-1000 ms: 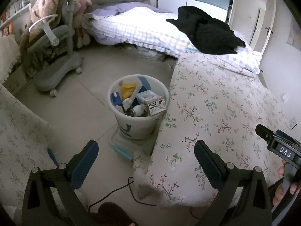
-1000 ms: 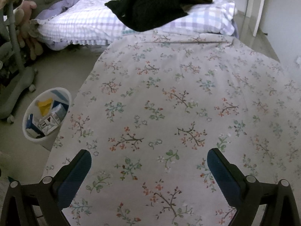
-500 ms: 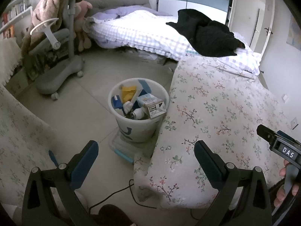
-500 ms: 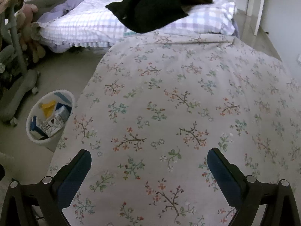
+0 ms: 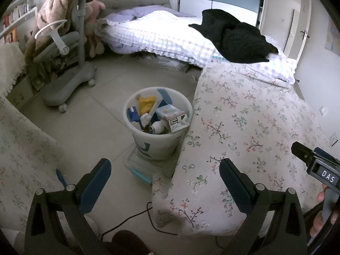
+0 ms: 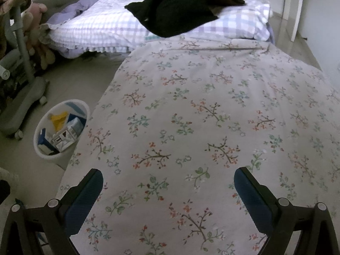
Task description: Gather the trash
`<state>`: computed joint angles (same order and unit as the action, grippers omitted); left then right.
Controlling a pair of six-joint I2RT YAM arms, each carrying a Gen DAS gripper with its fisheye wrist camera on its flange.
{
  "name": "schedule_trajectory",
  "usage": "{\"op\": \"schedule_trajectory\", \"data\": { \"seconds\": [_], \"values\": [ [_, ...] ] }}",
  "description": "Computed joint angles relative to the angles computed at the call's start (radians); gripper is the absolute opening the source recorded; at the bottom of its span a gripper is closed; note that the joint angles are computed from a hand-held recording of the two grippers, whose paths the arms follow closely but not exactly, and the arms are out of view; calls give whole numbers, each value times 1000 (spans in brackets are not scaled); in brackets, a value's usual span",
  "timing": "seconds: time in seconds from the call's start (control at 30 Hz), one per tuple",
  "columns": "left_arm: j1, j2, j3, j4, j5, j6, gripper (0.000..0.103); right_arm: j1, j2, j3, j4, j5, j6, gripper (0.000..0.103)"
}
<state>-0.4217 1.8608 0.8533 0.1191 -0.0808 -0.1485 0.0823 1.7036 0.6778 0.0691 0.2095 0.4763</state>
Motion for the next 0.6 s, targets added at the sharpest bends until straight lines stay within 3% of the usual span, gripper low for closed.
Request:
{"op": "schedule_trajectory", "data": {
  "seconds": [0.6],
  "values": [
    [1,3,3,-6,-8,-1,103,-3,1,-2,4,-2,-6,101]
  ]
}}
